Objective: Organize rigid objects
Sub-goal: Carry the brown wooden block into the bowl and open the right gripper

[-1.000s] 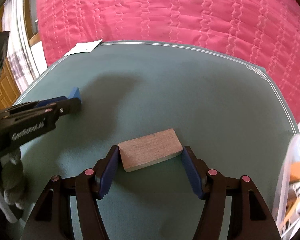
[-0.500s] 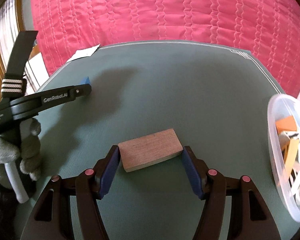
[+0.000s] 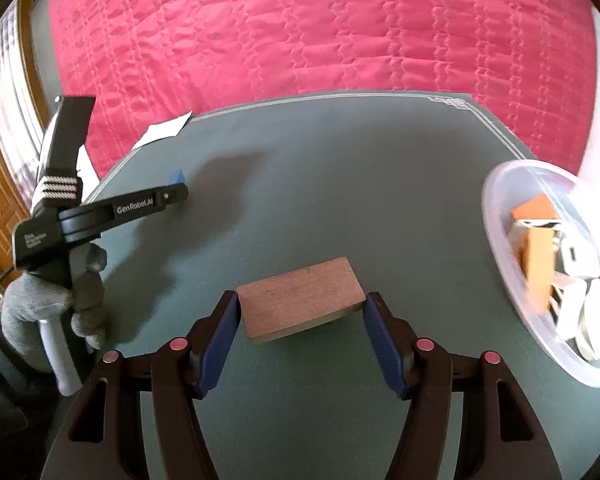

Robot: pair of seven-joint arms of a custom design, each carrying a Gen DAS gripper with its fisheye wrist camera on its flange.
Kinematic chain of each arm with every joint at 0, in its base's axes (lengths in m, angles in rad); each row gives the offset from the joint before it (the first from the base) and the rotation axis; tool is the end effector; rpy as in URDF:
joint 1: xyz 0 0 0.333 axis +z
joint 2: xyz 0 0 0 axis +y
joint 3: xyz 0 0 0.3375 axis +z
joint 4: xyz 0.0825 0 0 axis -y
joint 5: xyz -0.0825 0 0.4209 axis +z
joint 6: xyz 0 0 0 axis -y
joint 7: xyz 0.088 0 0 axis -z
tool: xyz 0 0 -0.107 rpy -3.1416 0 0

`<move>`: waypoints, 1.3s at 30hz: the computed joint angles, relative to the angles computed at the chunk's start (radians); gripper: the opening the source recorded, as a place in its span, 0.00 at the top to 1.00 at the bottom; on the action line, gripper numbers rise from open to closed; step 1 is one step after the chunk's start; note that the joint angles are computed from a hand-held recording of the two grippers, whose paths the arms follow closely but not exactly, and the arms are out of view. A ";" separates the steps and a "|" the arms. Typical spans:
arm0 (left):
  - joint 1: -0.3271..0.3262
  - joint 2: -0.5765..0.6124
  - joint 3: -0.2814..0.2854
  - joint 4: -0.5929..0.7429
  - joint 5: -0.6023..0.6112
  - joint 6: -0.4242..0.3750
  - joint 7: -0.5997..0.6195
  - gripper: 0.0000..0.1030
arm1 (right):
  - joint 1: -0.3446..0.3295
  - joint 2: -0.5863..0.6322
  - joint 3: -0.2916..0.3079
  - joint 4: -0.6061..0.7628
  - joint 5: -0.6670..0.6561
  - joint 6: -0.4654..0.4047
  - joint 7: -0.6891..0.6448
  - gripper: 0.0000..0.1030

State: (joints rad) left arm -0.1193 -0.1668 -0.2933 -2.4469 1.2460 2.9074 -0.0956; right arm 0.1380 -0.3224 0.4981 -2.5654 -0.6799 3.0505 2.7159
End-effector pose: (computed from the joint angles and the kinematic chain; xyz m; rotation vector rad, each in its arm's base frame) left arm 0.4402 -0.2568 0.3952 -1.8439 1.6818 -0.8388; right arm 0.3580 0.3315 0.4313 -1.8309 1.5174 -0.4835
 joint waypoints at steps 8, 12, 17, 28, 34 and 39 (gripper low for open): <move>-0.009 0.001 -0.005 0.002 -0.003 -0.010 0.005 0.67 | -0.012 -0.150 -0.011 -0.103 0.099 0.004 0.013 0.38; -0.016 -0.001 -0.008 0.002 -0.003 -0.014 0.008 0.67 | -0.028 -0.219 0.001 -0.144 0.155 -0.005 0.000 0.38; -0.024 -0.003 -0.013 0.001 -0.004 -0.015 0.012 0.67 | -0.052 -0.312 0.011 -0.196 0.210 -0.035 -0.004 0.38; -0.053 0.000 -0.034 0.007 -0.024 0.016 0.056 0.67 | -0.082 -0.482 -0.013 -0.294 0.283 -0.102 0.014 0.38; -0.071 0.005 -0.050 0.016 -0.016 0.036 0.072 0.67 | -0.104 -0.529 -0.030 -0.326 0.294 -0.123 0.026 0.38; -0.093 0.010 -0.062 0.021 -0.012 0.047 0.085 0.67 | -0.123 -0.522 -0.047 -0.335 0.298 -0.119 0.019 0.38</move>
